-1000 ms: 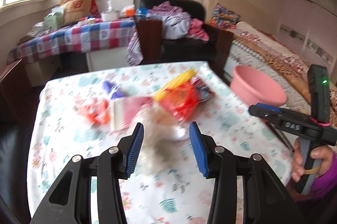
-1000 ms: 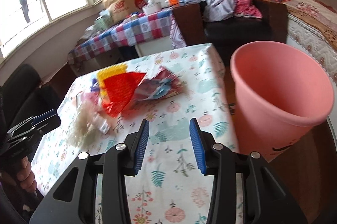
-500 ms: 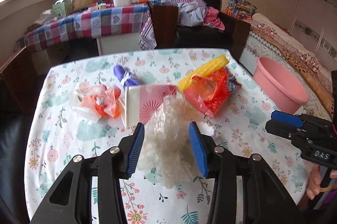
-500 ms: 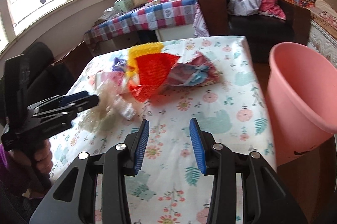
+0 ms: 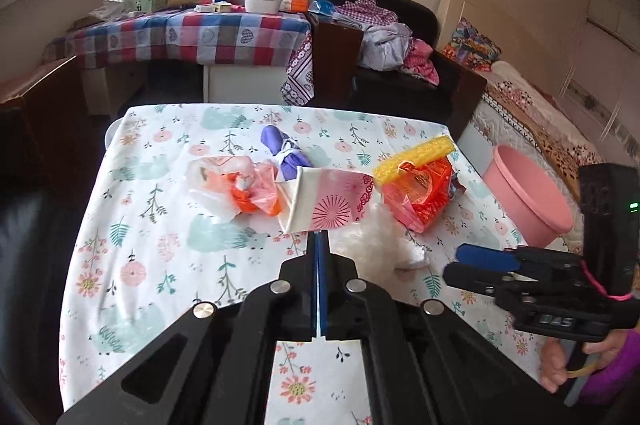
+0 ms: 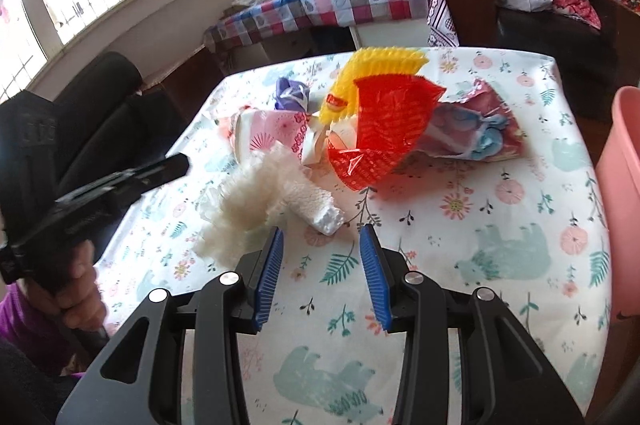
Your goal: Collect trash
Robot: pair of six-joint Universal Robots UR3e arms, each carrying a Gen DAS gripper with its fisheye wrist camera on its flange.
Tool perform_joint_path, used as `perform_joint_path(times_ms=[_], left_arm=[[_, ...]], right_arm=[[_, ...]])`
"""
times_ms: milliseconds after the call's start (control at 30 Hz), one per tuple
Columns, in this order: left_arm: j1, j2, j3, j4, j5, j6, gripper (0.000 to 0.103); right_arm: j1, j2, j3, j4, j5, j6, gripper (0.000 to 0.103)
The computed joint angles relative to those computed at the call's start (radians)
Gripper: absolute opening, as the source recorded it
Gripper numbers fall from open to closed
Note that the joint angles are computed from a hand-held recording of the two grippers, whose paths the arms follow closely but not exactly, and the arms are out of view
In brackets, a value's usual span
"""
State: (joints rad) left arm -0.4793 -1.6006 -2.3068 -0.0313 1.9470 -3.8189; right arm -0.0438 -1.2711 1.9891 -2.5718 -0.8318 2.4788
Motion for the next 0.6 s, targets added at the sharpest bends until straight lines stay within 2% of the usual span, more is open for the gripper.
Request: perform_joint_path(times_ms=[100, 133, 167, 233, 367, 567, 600], left_arm=[[0.005, 0.032, -0.037, 0.026, -0.025, -0.013, 0.002], [0.005, 0.036, -0.041, 0.03, -0.033, -0.01, 0.008], [0.004, 0.041, -0.046, 0.029, -0.039, -0.008, 0.023], [-0.009, 0.04, -0.041, 0.012, -0.046, -0.012, 0.043], [-0.026, 0.014, -0.03, 0.002, -0.097, -0.017, 0.043], [-0.039, -0.041, 0.003, -0.047, -0.118, -0.054, 0.043], [-0.035, -0.044, 0.002, -0.046, -0.123, -0.055, 0.043]], right_arm=[[0.03, 0.031, -0.031, -0.021, -0.031, 0.029, 0.041], [0.042, 0.04, -0.045, -0.022, -0.042, 0.035, 0.041], [0.052, 0.048, -0.058, -0.022, -0.052, 0.039, 0.041], [0.07, 0.065, -0.088, -0.011, -0.064, 0.044, 0.041], [0.11, 0.109, -0.144, -0.021, -0.105, 0.076, 0.041], [0.158, 0.154, -0.209, 0.004, -0.144, 0.08, 0.04], [0.163, 0.154, -0.206, 0.001, -0.146, 0.074, 0.029]])
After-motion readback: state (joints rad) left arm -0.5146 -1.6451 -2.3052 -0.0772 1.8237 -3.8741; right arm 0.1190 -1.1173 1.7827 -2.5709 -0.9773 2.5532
